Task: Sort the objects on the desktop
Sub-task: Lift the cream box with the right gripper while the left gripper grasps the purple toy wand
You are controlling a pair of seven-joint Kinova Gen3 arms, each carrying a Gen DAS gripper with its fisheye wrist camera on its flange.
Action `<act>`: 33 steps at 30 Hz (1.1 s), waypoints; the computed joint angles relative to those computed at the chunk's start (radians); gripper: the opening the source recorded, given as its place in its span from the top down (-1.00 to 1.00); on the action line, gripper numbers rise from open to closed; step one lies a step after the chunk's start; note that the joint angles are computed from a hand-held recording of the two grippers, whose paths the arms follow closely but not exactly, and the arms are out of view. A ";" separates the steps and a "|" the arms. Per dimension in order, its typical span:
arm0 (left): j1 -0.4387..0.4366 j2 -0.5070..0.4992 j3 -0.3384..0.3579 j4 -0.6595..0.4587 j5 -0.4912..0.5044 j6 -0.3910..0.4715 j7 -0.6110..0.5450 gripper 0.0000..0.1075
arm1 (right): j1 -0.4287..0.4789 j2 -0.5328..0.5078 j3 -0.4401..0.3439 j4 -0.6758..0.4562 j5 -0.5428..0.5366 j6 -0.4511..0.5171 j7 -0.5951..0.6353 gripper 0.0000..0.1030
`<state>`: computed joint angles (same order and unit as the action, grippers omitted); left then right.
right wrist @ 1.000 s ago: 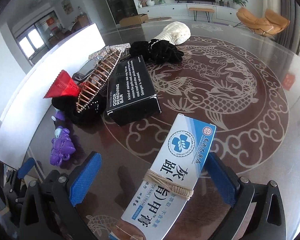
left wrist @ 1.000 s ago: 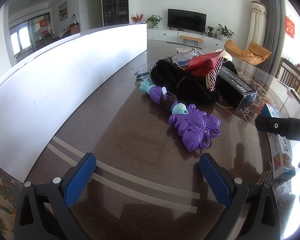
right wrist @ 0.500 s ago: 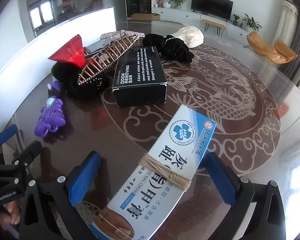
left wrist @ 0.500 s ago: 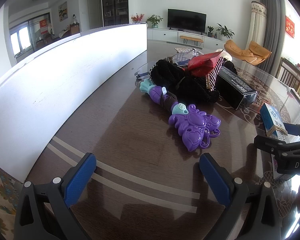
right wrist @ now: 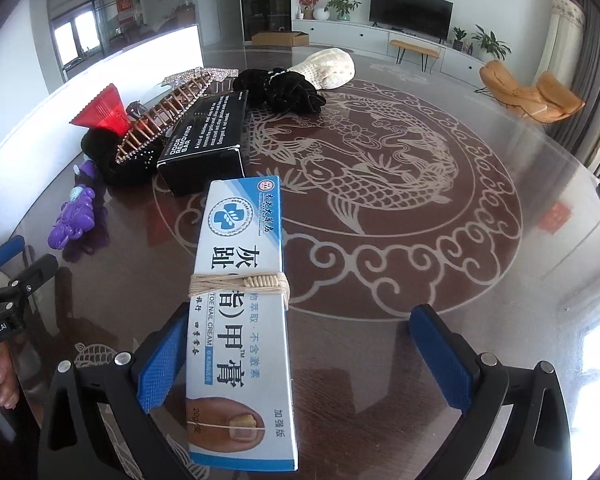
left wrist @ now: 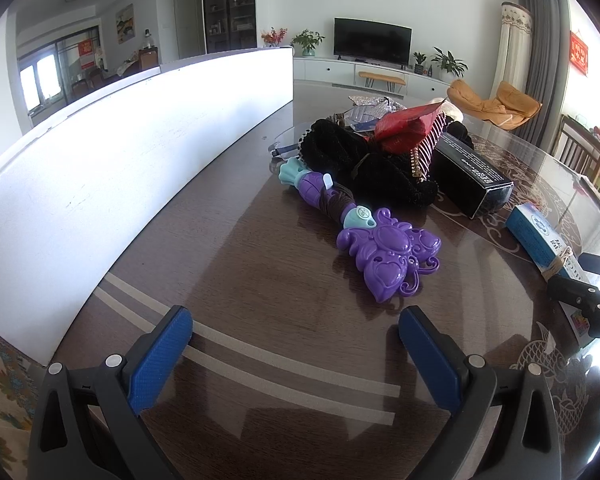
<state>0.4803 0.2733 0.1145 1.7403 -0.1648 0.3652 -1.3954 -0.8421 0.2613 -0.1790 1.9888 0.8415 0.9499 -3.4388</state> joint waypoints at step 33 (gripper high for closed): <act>-0.061 0.189 0.044 -0.405 0.113 0.401 -0.211 -0.92 | -0.001 0.000 -0.001 0.001 0.002 0.001 -0.004 -1.00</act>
